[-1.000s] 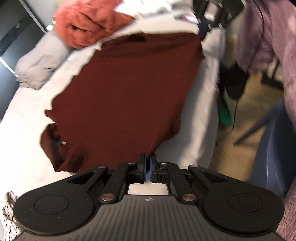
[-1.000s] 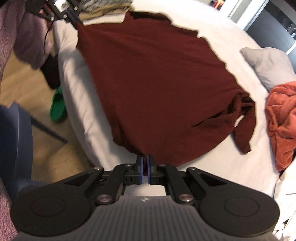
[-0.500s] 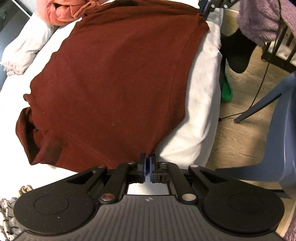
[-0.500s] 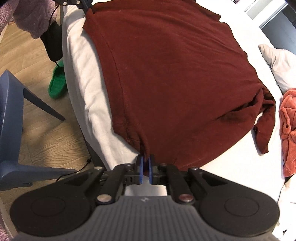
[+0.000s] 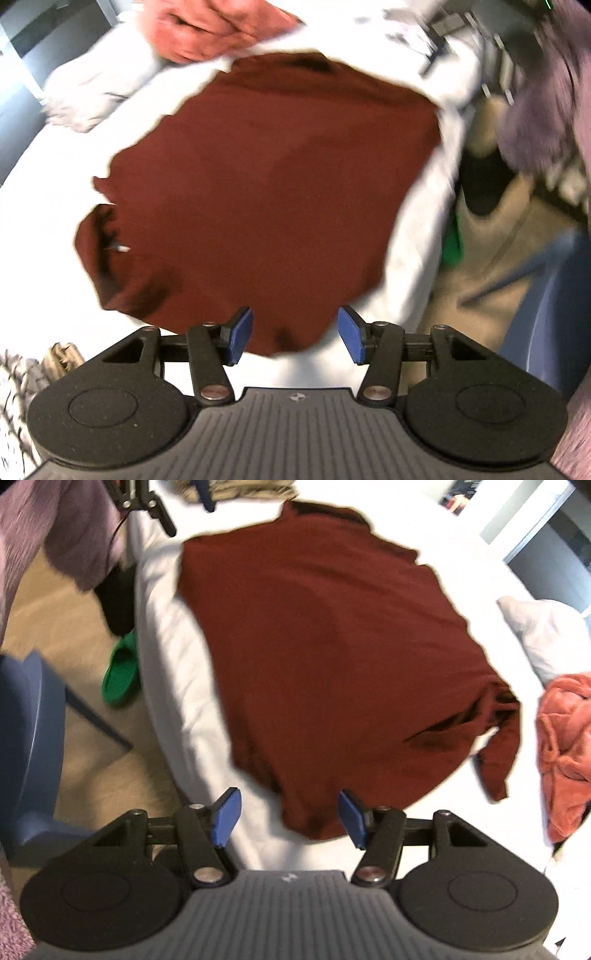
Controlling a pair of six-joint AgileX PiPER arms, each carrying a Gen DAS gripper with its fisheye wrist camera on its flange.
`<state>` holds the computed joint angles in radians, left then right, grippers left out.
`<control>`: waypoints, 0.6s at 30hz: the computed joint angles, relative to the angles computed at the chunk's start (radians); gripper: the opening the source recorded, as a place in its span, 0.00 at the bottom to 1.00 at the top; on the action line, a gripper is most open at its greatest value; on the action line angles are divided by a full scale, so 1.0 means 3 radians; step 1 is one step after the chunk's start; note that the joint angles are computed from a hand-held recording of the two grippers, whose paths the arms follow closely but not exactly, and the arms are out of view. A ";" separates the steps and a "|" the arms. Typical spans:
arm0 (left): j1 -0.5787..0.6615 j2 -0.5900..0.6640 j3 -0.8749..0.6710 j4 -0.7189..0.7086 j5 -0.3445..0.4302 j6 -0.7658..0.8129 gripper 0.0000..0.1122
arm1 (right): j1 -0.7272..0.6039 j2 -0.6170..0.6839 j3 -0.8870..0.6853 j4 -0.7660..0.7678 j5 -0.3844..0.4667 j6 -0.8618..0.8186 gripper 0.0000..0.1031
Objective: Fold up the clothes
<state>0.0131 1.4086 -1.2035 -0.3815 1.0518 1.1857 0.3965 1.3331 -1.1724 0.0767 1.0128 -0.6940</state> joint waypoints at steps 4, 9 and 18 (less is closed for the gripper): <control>0.0190 0.0194 -0.0381 -0.0195 0.0022 -0.0340 0.44 | -0.0135 0.0119 -0.0236 -0.0050 -0.0150 0.0303 0.60; 0.0124 0.0435 -0.0729 0.0002 -0.0200 -0.0841 0.44 | -0.0094 0.0376 -0.0438 -0.0459 -0.0385 0.1024 0.60; -0.0042 0.1179 -0.1703 0.0735 -0.0303 -0.1762 0.44 | -0.0242 0.1010 -0.1075 -0.0724 -0.0535 0.1788 0.61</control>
<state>0.0005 1.7622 -1.7145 -0.1611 0.9609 0.6572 0.3240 1.6360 -1.4950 -0.1405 0.8523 -0.1577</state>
